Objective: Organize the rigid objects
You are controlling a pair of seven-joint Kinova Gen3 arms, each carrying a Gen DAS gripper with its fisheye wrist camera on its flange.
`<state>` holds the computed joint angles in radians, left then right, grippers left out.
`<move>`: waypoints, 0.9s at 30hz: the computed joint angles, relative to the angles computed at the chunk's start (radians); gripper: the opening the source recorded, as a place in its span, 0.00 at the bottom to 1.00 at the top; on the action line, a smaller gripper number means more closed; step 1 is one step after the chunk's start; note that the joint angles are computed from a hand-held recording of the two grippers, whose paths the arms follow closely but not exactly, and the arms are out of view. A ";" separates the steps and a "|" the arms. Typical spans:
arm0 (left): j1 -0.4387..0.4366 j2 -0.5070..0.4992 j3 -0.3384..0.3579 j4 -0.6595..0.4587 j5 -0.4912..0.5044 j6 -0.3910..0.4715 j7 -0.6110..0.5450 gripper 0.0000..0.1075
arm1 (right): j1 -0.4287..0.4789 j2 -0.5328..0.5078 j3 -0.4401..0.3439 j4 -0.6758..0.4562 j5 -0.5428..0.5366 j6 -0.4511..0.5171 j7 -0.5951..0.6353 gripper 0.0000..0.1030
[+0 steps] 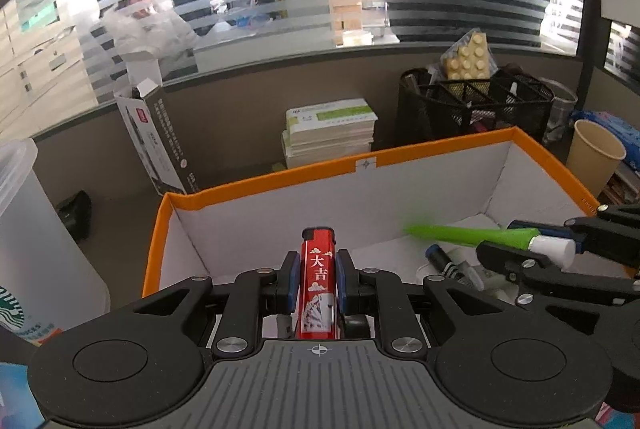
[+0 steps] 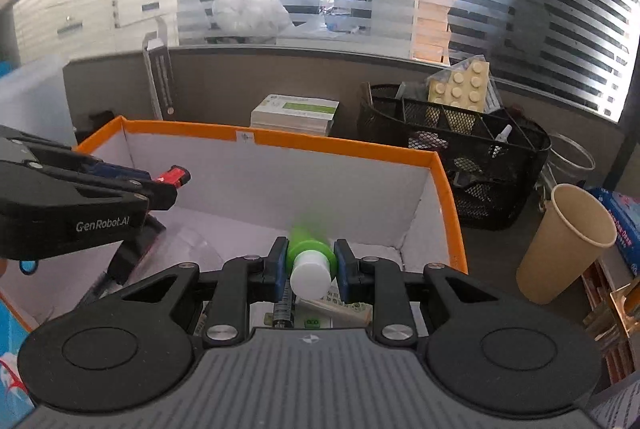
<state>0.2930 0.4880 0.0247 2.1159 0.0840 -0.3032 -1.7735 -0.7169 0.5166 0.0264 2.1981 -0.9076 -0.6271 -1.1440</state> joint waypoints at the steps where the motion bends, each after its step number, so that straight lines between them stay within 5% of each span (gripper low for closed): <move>1: 0.003 0.004 -0.004 -0.004 0.004 0.007 -0.002 0.16 | -0.003 -0.003 0.006 -0.007 -0.014 0.017 0.018 0.22; 10: 0.037 -0.001 -0.037 0.017 0.033 -0.010 -0.034 0.19 | -0.047 -0.007 0.052 -0.046 -0.175 0.119 0.202 0.30; 16: -0.011 -0.015 0.005 0.045 0.004 -0.018 -0.024 0.20 | -0.066 -0.026 0.026 -0.032 -0.232 0.084 0.261 0.54; 18: -0.026 -0.025 0.015 0.062 -0.007 -0.030 -0.015 0.30 | -0.076 -0.035 0.008 -0.018 -0.247 0.046 0.260 0.70; 24: -0.022 -0.078 0.008 0.177 -0.001 -0.186 -0.022 0.77 | -0.100 -0.069 -0.062 0.023 -0.309 -0.084 0.268 0.78; 27: -0.037 -0.112 0.019 0.227 0.001 -0.237 -0.016 0.88 | -0.119 -0.088 -0.108 0.059 -0.316 -0.174 0.217 0.86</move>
<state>0.2559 0.3760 0.0439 2.3434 0.0854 -0.5406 -1.7892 -0.8354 0.4284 -0.0817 2.2572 -1.2232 -0.8013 -0.9274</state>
